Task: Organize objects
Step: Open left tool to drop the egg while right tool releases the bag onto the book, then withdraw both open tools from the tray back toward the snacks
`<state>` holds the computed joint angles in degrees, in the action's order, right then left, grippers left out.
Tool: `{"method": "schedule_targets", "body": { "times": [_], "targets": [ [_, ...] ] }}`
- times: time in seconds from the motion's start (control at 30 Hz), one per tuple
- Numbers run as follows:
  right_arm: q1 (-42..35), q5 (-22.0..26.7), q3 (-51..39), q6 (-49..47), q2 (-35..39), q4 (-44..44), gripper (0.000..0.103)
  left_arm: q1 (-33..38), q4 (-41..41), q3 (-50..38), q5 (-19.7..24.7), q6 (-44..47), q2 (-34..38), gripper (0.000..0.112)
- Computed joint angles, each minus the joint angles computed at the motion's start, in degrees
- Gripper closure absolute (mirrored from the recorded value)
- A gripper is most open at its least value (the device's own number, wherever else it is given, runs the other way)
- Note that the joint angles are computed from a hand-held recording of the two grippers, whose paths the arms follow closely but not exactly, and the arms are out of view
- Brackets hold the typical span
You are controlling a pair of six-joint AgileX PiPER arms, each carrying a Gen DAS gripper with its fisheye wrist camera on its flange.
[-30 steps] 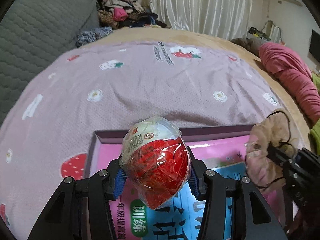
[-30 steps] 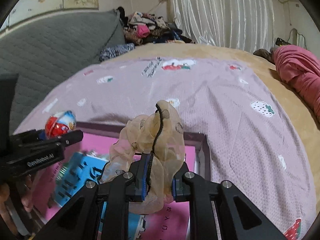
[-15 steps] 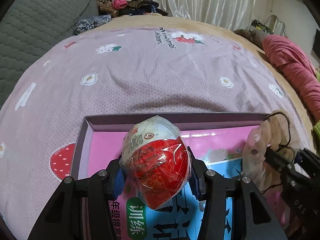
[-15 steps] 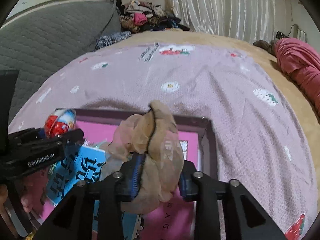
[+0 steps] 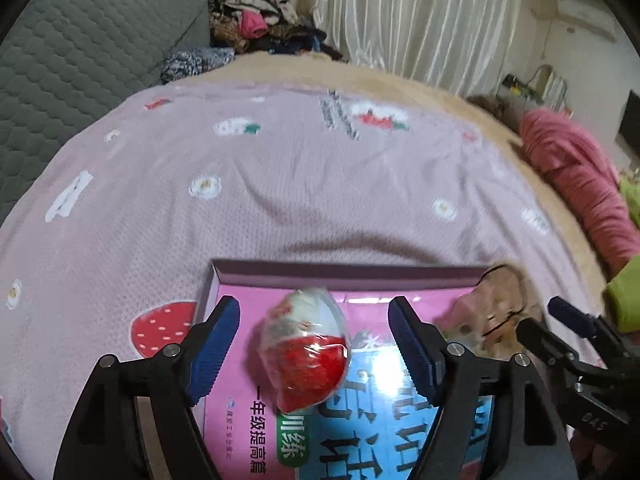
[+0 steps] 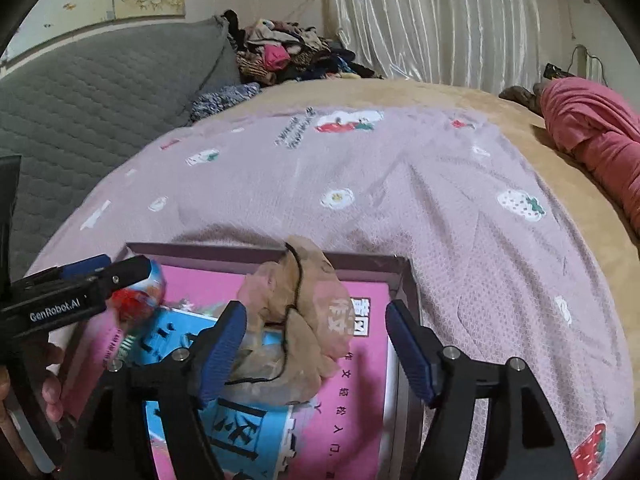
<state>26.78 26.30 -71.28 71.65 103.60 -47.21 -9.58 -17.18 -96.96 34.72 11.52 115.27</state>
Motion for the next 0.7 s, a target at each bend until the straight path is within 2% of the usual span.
{"method": "schedule_targets", "body": {
  "times": [0.1,0.27,0.43,0.53,0.63,0.7],
  "targets": [
    [1.07,0.81,0.64,2.36,-1.94,-2.34,0.025,1.32,-4.35,1.84,-0.47,3.32,-2.29,0.031],
    [3.02,2.25,2.01,4.05,-6.46,-4.18,0.024,1.68,-5.06,5.83,-1.37,4.22,-7.00,0.029],
    [7.64,7.82,2.99,5.34,-12.77,-7.37,0.013,1.01,-3.38,13.21,-4.76,4.62,-15.67,0.028],
    [11.19,12.34,3.04,9.44,-16.19,-10.53,0.008,0.87,-1.84,17.30,-6.35,4.02,-20.45,0.025],
    [15.26,14.71,3.32,12.52,-19.15,-12.66,0.008,1.44,-1.42,20.72,-6.28,3.99,-25.05,0.024],
    [19.08,18.36,2.75,11.96,-20.43,-12.27,0.005,2.65,-3.10,23.36,-5.47,5.33,-28.46,0.024]
  ]
}}
